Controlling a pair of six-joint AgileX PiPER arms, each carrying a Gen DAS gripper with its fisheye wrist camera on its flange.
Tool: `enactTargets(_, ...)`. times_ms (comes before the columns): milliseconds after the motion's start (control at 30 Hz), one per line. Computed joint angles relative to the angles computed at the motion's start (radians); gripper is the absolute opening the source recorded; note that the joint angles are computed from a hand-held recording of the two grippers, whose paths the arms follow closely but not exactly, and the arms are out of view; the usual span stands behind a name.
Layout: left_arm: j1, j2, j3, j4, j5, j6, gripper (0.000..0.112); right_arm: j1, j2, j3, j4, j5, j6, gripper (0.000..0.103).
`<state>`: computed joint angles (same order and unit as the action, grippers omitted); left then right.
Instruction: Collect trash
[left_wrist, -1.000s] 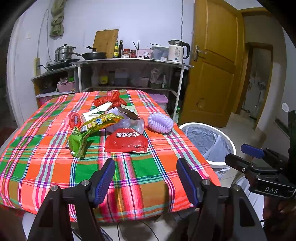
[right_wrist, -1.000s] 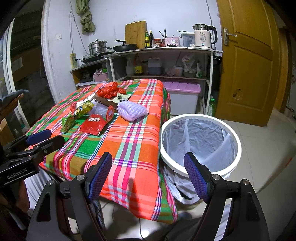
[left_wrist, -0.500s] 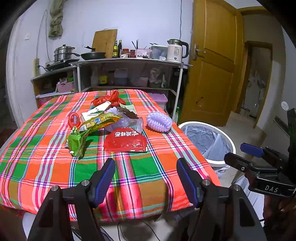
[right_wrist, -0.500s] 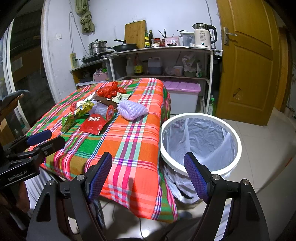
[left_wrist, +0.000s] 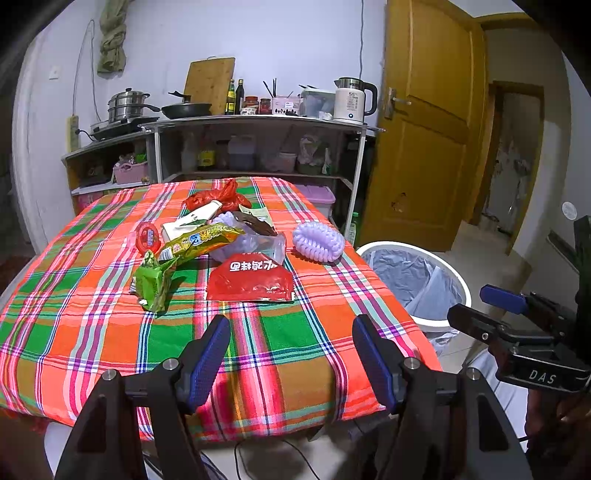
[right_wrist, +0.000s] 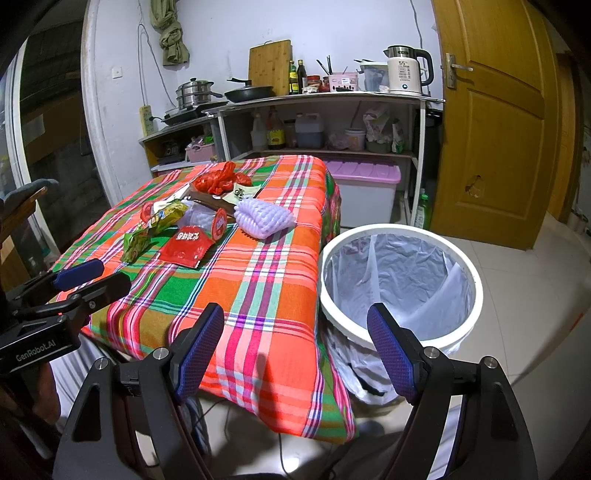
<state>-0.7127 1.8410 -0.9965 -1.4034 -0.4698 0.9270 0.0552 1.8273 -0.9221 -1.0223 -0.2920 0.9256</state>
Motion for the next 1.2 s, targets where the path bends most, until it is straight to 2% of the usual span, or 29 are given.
enactTargets(300, 0.011, 0.005, 0.003, 0.007, 0.010, -0.015, 0.068, 0.001, 0.005, 0.001, 0.003, -0.001, -0.003, 0.080)
enactTargets(467, 0.014, 0.024, -0.017, -0.024, 0.001, 0.028, 0.068, 0.003, 0.020, -0.008, -0.014, 0.000, 0.010, 0.080)
enactTargets(667, 0.067, 0.048, -0.045, -0.010, 0.049, 0.012, 0.068, 0.012, 0.045, -0.048, -0.078, 0.013, 0.069, 0.080)
enactTargets(900, 0.168, 0.097, -0.119, 0.007, 0.130, 0.017, 0.068, 0.022, 0.096, -0.133, -0.230, 0.025, 0.211, 0.080)
enactTargets(1100, 0.242, 0.160, -0.217, -0.066, 0.219, 0.125, 0.068, 0.031, 0.159, -0.239, -0.420, 0.027, 0.397, 0.080)
enactTargets(1200, 0.272, 0.194, -0.269, -0.154, 0.251, 0.228, 0.068, 0.034, 0.201, -0.316, -0.562, 0.017, 0.539, 0.080)
